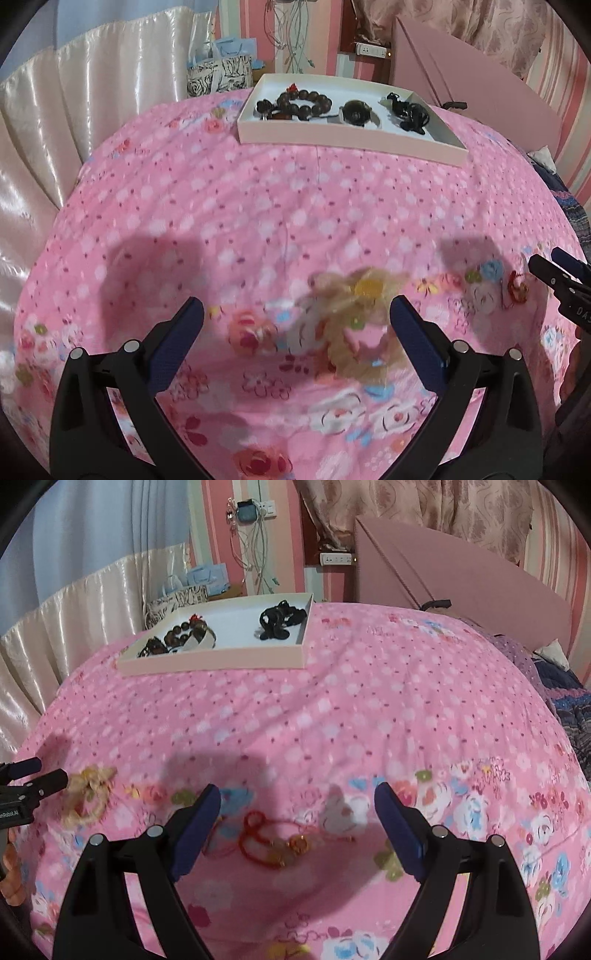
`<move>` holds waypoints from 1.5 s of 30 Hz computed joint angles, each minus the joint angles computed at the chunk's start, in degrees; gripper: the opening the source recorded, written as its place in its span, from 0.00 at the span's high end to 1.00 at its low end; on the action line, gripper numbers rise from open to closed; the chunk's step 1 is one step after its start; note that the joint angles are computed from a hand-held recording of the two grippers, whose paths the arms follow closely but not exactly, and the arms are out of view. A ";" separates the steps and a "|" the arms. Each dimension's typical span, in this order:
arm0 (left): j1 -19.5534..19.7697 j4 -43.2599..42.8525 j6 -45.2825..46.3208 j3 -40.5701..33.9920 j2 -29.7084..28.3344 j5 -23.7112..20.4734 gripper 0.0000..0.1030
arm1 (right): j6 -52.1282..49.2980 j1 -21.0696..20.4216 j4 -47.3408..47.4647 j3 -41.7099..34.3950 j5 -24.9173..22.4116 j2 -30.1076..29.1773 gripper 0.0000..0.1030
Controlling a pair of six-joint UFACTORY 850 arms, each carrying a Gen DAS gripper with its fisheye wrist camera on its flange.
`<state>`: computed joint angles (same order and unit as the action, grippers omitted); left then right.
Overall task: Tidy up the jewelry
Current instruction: 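Withdraw both tools toward the cream scrunchie and red-corded charm, then grasp the cream scrunchie with the left tool while the right grasps the red-corded charm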
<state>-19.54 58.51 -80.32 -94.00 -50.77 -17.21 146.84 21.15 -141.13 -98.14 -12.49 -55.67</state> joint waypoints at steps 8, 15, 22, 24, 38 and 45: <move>-0.35 3.90 -3.57 1.71 0.39 1.04 0.05 | -13.16 0.91 11.31 -0.27 -0.91 -1.05 0.17; -0.21 -1.35 2.43 1.04 -0.21 2.39 0.17 | -19.44 0.88 17.17 -1.27 0.07 -1.88 0.35; 0.25 -10.34 11.64 -0.21 -1.20 2.77 0.38 | -20.70 0.52 18.65 -2.81 2.49 -2.88 0.45; 0.54 -14.94 15.88 -0.78 -1.67 3.11 0.41 | -22.12 0.49 20.06 -3.43 3.16 -3.26 0.46; 0.06 -13.38 15.48 -2.63 -2.93 1.52 0.57 | -10.28 0.02 9.26 -3.83 4.94 -3.55 0.74; -0.08 -17.12 20.59 -4.80 -4.02 0.26 0.78 | -7.95 -0.04 7.22 -4.09 5.02 -3.69 0.90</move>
